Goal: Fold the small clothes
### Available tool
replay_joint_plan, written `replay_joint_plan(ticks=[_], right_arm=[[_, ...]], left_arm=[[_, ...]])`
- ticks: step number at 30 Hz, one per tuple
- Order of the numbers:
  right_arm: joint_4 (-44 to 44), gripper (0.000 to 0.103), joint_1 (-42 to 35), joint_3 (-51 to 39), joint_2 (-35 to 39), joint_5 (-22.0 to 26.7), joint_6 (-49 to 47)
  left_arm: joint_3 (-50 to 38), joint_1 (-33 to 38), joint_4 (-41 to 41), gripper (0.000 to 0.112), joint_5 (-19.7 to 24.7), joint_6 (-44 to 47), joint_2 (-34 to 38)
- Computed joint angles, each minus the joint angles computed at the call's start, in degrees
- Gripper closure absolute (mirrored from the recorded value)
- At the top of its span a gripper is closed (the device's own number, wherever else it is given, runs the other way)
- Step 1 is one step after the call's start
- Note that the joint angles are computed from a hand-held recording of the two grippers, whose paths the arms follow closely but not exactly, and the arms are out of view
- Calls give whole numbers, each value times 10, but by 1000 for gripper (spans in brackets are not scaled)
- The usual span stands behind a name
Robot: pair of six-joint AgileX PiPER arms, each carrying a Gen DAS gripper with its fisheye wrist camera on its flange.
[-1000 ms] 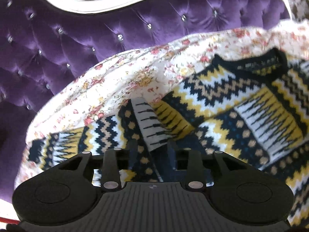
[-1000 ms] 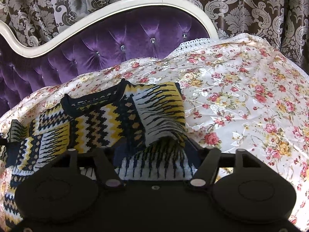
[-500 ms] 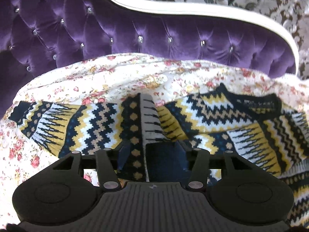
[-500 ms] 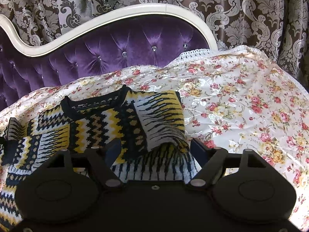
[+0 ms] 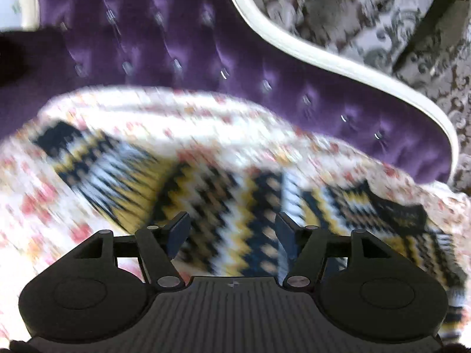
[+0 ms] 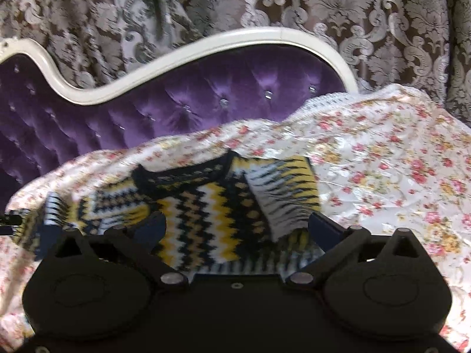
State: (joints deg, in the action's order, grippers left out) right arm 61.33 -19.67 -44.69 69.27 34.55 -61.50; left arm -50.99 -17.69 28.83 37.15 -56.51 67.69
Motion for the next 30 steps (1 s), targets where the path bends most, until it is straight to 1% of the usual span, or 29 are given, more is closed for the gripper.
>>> replay_joint_plan(ticks=[1,2,5,7,10,14,16,21,22,23,24,26,27,29,30], right_arm=[[24,0,-3,6,-4,9,-21],[43,0,-6,11,-7,19,-36],[84,0,-16,18,-11,65,-63],[97,0,-22,20,-12,98,-62],[104,0,-17,23,-12,124,-54],[98,0,8,29,-16,120,-42],[97,0,18,36,-19,117,-44],[99,0,42,45,-16,103,-39],[99,0,46,46,-15,101,-36],[100,0,49,48,-14,100,-34],[101,0,51,50,-14,98,-34],[101,0,59,54,-14,91,-36],[103,0,64,57,-14,85,-39],[98,0,74,59,-12,76,-37],[95,0,78,59,-11,73,-35]], left_arm=[[1,3,32,50,14,-15,-2],[2,11,42,50,20,-11,-3],[3,70,17,50,17,41,-4],[12,120,-14,50,-3,77,-8],[17,202,-85,50,-35,153,-1],[20,282,-166,50,-74,239,24],[23,309,-189,50,-95,258,41],[29,362,-282,50,-137,350,83],[31,366,-287,50,-147,355,91],[40,365,-274,50,-170,346,93],[42,365,-267,50,-182,343,97],[41,363,-264,51,-195,350,105],[39,359,-246,52,-196,333,109],[34,347,-182,81,-189,268,111],[29,347,-180,105,-183,265,114]])
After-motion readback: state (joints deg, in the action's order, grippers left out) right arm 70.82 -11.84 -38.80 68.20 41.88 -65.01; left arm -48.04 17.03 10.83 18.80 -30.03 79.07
